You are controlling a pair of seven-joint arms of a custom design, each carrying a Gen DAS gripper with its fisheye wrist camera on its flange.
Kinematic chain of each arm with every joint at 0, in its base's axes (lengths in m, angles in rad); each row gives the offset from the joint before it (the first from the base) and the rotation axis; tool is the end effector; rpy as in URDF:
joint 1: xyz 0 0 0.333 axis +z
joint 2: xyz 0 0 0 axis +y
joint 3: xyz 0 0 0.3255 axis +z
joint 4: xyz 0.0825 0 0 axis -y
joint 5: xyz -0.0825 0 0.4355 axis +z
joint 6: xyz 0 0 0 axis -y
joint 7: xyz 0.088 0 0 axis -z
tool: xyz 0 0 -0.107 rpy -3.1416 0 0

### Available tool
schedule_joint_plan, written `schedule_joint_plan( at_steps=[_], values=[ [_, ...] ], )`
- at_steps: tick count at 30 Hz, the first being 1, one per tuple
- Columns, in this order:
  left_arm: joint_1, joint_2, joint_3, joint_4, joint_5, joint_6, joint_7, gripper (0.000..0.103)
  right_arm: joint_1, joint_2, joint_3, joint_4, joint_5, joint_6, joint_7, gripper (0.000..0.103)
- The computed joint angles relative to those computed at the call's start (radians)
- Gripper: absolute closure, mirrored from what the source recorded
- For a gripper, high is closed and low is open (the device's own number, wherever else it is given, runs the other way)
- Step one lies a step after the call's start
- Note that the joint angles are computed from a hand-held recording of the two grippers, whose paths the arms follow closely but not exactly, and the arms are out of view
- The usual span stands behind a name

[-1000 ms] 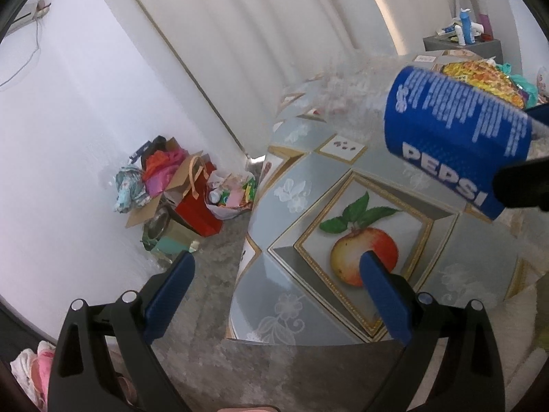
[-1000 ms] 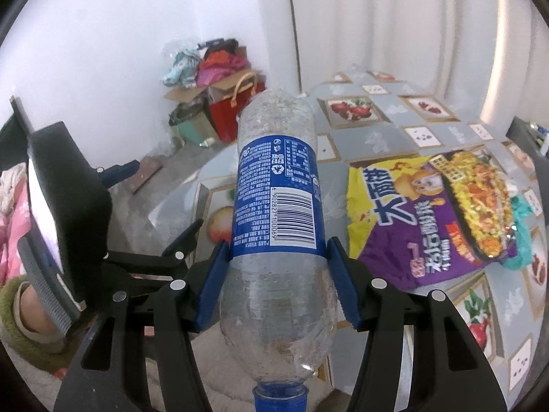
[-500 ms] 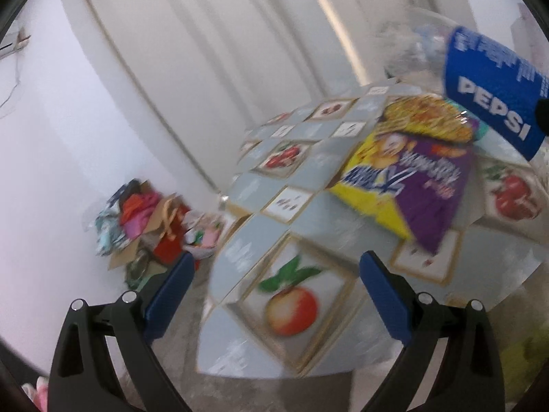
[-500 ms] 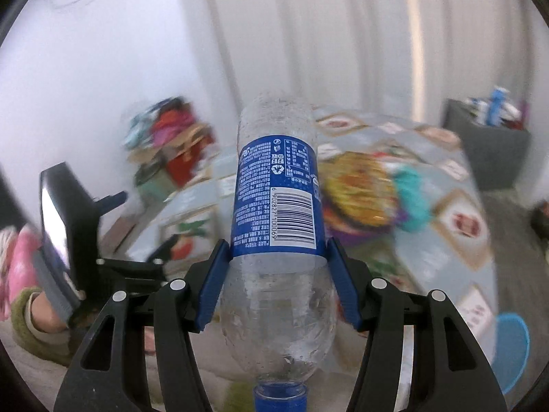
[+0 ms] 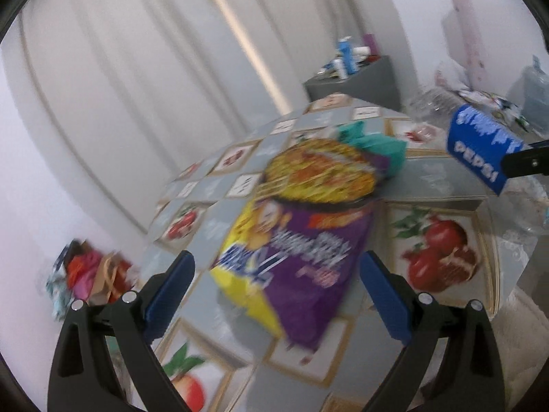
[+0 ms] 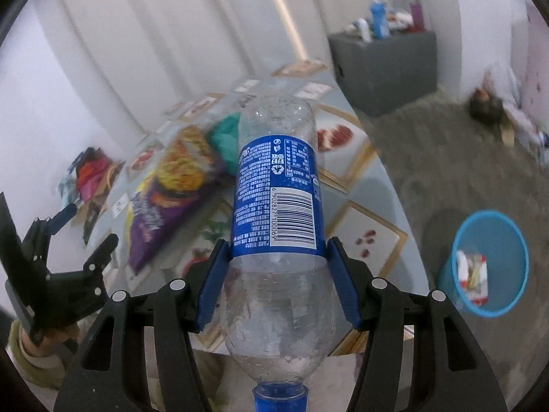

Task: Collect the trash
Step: 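Grasp the purple noodle bag with the left gripper while the right gripper holds the bottle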

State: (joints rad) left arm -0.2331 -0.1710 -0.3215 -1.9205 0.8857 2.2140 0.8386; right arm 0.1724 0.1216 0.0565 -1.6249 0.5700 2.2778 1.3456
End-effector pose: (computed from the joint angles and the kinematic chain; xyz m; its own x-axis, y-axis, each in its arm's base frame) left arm 0.5169 -0.3055 0.6230 0.0008 -0.8892 -0.4576 -0.6469 0.3485 -0.6783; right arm 0.6747 0.1684 0.6075 0.2971 -0.8508 -0.4335 -0.8575 -0.0380 -0.5130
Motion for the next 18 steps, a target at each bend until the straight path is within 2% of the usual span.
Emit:
schedule_joint_plan(
  at_steps=[4, 11, 14, 18],
  values=[
    [-0.015, 0.094, -0.002, 0.060, 0.064, -0.001, 0.039, 0.008, -0.011, 0.040, -0.002, 0.035, 0.003, -0.020, 0.018, 0.048],
    [-0.076, 0.200, 0.039, 0.130, 0.119, -0.062, 0.078, 0.010, -0.022, 0.076, 0.007, 0.073, 0.015, -0.020, 0.035, 0.048],
    [-0.090, 0.216, 0.056, 0.140, 0.123, -0.078, 0.072, 0.019, -0.023, 0.083, 0.011, 0.079, 0.012, -0.014, 0.039, 0.048],
    [-0.086, 0.214, 0.074, 0.139, 0.055, -0.057, 0.073, 0.041, -0.027, 0.092, 0.014, 0.092, 0.014, -0.020, 0.045, 0.048]
  ],
)
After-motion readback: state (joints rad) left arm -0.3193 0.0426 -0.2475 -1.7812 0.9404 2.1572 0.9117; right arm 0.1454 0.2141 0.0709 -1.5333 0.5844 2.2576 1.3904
